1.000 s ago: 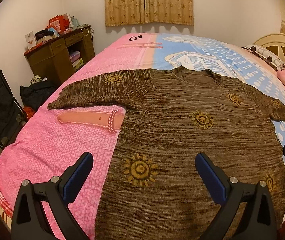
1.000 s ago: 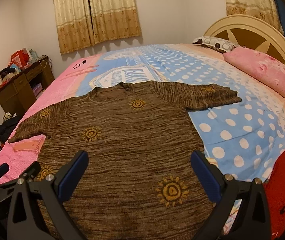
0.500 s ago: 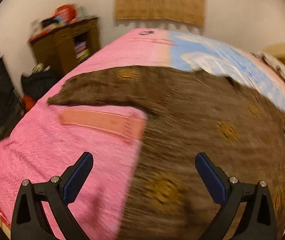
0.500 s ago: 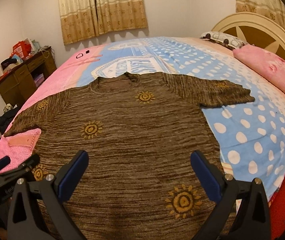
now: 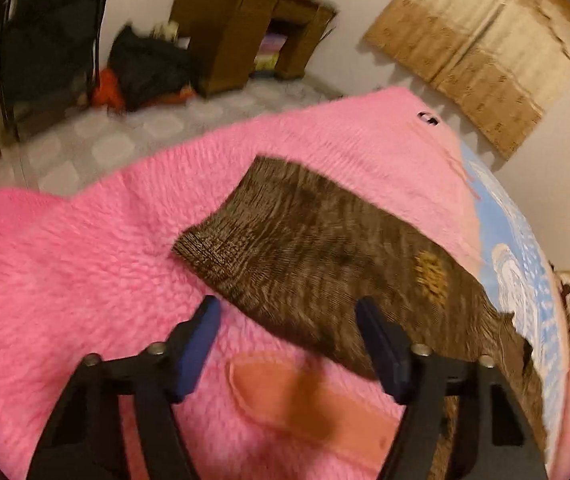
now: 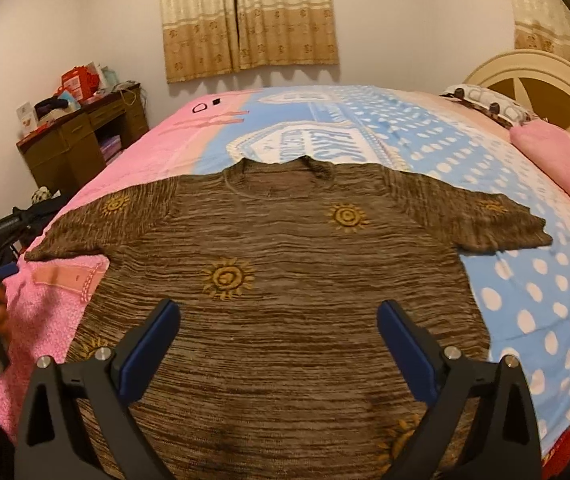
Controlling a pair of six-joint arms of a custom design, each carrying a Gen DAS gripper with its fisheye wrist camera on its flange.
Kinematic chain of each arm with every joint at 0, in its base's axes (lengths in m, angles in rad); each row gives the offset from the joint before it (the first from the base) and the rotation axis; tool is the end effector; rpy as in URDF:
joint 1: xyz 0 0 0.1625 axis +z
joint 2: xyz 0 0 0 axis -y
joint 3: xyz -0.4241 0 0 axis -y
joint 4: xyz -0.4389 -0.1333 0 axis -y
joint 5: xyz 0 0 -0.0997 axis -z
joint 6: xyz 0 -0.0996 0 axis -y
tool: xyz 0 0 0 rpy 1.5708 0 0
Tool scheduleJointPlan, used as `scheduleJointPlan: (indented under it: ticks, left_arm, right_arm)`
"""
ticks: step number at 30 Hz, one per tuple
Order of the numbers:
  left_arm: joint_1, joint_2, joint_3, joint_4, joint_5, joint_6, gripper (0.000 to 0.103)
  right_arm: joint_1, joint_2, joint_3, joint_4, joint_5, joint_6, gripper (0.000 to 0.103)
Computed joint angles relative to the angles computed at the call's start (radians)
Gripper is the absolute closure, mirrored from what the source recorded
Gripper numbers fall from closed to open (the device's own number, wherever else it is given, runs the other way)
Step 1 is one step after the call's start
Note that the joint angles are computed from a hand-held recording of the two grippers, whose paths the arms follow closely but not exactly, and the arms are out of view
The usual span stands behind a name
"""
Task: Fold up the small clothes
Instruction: 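Grasp the sleeve nearest the left gripper and fold it onto the sweater body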
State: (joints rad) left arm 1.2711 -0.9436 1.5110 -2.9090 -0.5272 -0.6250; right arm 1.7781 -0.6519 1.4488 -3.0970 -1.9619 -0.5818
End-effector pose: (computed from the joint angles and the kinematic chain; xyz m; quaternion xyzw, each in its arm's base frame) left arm -0.0046 -0.7579 0.3035 -0.3150 0.7624 -0.4977 0.2680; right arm 0.2537 -0.7433 0.1037 0.2883 -0.8727 0.3099 0.2435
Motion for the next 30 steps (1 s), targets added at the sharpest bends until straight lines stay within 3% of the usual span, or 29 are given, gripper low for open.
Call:
scheduleJointPlan:
  ticks: [3, 6, 8, 12, 15, 19, 21, 24, 30]
  left_arm:
    - [0.006, 0.028, -0.020, -0.097, 0.016, 0.061, 0.041]
    - [0.016, 0.044, -0.023, -0.195, 0.008, 0.072, 0.059]
    - [0.021, 0.054, -0.023, -0.240, 0.019, 0.088, 0.080]
    - [0.033, 0.037, 0.004, -0.301, -0.024, 0.119, 0.095]
    - [0.027, 0.031, 0.003, -0.279, -0.023, 0.110, 0.098]
    - [0.000, 0.076, -0.071, -0.208, 0.070, 0.194, 0.098]
    - [-0.016, 0.111, -0.123, -0.214, 0.104, 0.276, 0.098]
    - [-0.055, 0.193, -0.236, -0.296, 0.124, 0.494, 0.098]
    - [-0.150, 0.431, -0.513, -0.394, 0.020, 0.965, 0.098]
  right_arm:
    - [-0.002, 0.016, -0.017, 0.024, -0.019, 0.005, 0.003]
    - [-0.010, 0.027, -0.040, 0.055, -0.031, 0.030, 0.003]
    - [-0.014, 0.032, -0.052, 0.072, -0.039, 0.049, 0.003]
    - [-0.018, 0.040, -0.066, 0.108, -0.044, 0.080, 0.003]
    - [-0.019, 0.041, -0.062, 0.108, -0.048, 0.077, 0.003]
    - [-0.020, 0.037, -0.057, 0.111, -0.051, 0.079, 0.003]
    - [-0.021, 0.034, -0.056, 0.105, -0.052, 0.082, 0.003]
    - [-0.024, 0.025, -0.048, 0.091, -0.047, 0.085, 0.003]
    - [-0.043, 0.009, -0.049, 0.083, -0.052, 0.120, 0.003]
